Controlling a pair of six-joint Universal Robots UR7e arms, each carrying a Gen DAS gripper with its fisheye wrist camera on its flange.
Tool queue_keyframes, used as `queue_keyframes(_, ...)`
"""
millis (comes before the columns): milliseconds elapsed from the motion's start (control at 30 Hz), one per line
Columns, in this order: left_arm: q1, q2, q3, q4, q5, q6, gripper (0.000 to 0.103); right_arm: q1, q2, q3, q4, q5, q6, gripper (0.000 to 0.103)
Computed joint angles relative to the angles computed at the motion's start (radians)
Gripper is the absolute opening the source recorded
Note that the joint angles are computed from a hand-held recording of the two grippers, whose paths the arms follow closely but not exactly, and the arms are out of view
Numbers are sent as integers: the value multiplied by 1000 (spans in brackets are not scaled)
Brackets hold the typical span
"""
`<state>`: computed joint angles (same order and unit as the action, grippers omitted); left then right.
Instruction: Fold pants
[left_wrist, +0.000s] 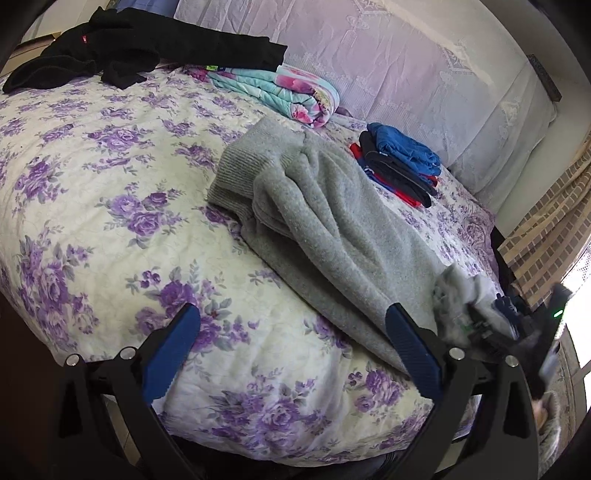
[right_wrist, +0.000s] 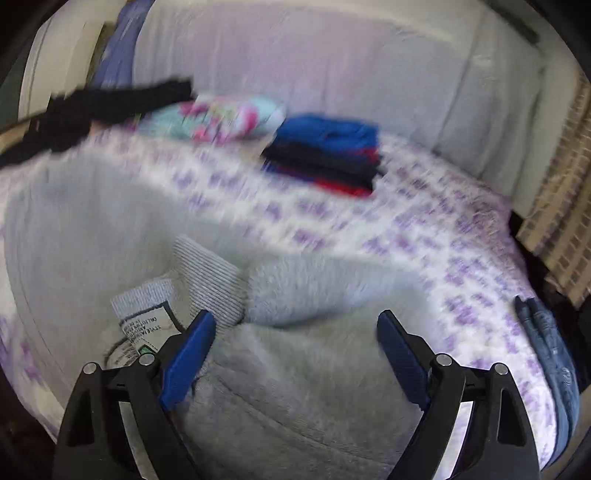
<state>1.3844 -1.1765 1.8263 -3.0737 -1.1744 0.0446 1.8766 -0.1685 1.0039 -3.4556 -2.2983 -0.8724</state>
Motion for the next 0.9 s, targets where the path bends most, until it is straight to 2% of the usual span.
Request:
queue_keyframes(67, -2, 10, -15, 10, 7, -12, 98, -11, 0, 19, -42, 37, 31, 93)
queue_keyframes(167, 2, 29, -54, 38, 0, -36, 98, -12, -31, 49, 10, 52, 77, 93)
queue_keyframes(233, 11, 46, -87, 53, -24, -59, 98, -18, -52, 89, -14, 88, 99, 93)
queue_keyframes(333, 31, 70, -141, 82, -75, -108, 98, -27, -49, 106, -70, 120, 60, 93)
queue_keyframes(467, 75, 97, -228, 138, -210, -185, 98, -29, -65, 123, -56, 134, 88, 94)
queue_keyframes(567, 104, 129, -310, 214, -275, -238, 98, -31, -66, 129, -66, 143, 90, 94)
queue_keyframes(700, 108, 160, -367, 242, -279, -225, 98, -33, -72, 135, -61, 150, 103, 94)
queue_keyframes(900, 118, 190, -406, 207, -290, -207, 98, -36, -77, 145, -67, 157, 102, 94)
